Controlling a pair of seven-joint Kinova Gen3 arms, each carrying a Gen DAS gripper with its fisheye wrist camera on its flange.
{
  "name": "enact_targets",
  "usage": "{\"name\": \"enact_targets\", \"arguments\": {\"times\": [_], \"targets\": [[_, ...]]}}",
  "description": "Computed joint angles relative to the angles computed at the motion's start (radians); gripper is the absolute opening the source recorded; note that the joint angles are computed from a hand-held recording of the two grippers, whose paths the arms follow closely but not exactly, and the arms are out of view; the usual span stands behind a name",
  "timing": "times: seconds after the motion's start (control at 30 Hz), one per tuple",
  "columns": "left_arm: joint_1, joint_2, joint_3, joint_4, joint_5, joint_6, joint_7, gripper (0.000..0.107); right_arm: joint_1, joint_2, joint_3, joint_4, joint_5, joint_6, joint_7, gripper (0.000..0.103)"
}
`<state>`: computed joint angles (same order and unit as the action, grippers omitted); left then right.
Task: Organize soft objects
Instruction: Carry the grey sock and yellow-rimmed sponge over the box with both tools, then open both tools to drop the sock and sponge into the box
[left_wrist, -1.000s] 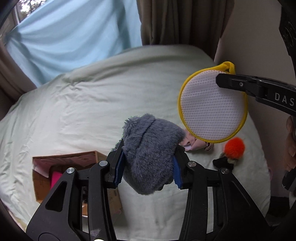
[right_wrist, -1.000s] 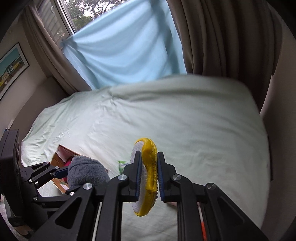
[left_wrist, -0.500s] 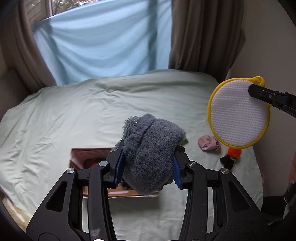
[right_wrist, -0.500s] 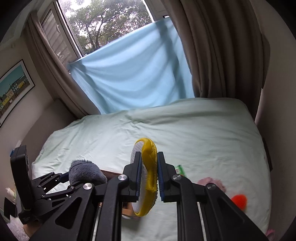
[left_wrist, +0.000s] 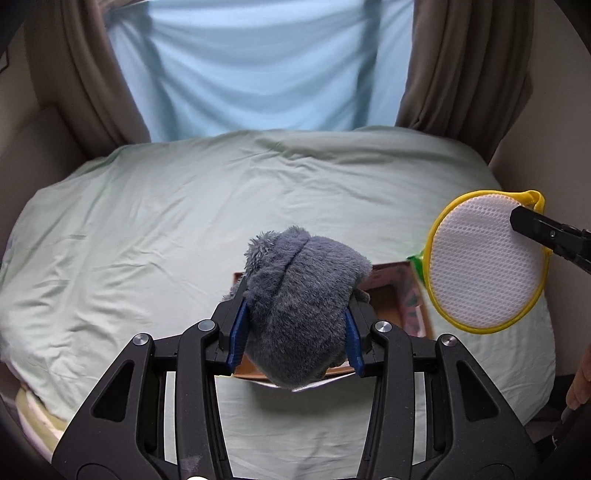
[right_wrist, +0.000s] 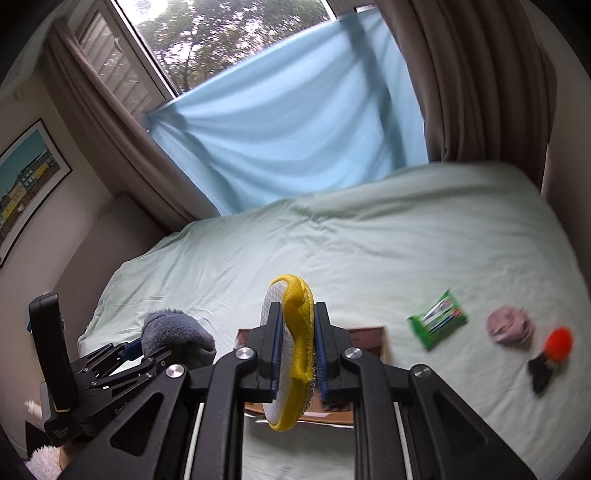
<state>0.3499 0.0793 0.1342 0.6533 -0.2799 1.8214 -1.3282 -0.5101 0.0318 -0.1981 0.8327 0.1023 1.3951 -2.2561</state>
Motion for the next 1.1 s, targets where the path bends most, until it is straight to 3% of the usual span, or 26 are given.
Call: {"name": "enact_targets", "arguments": {"times": [0.13, 0.3, 0.6, 0.9, 1.0, 1.03, 1.07, 1.1], "targets": [[-0.098, -0.034, -0.043, 0.112, 0.082, -0.049, -0.09, 0.039, -0.055, 0.045, -0.02, 0.034, 0.039, -0.023, -0.104, 0.014], [-0.17, -0.039, -0.055, 0.229, 0.139, -0.115, -0.128, 0.039, -0.094, 0.1, -0.004, 0.062, 0.022, -0.038, -0.138, 0.014], [-0.187, 0.021, -0.049, 0.401, 0.164, -0.231, -0.129, 0.039, -0.06, 0.18, 0.035, 0.151, -0.081, -0.092, -0.086, 0.014], [-0.17, 0.104, -0.05, 0.436, 0.186, -0.245, -0.149, 0.041, -0.013, 0.238, 0.056, 0.202, -0.161, -0.083, -0.086, 0.015], [-0.16, 0.121, -0.055, 0.419, 0.174, -0.237, -0.137, 0.071, 0.005, 0.27, 0.057, 0.175, -0.186, -0.043, -0.073, 0.015], [-0.156, 0.121, -0.056, 0.411, 0.169, -0.23, -0.132, 0.095, -0.002, 0.292, 0.062, 0.143, -0.178, -0.005, -0.069, 0.02], [-0.152, 0.116, -0.057, 0.414, 0.159, -0.236, -0.127, 0.103, -0.015, 0.309, 0.068, 0.113, -0.155, 0.031, -0.066, 0.04], [-0.153, 0.113, -0.058, 0.413, 0.16, -0.235, -0.133, 0.103, -0.03, 0.318, 0.074, 0.096, -0.128, 0.05, -0.059, 0.058]]}}
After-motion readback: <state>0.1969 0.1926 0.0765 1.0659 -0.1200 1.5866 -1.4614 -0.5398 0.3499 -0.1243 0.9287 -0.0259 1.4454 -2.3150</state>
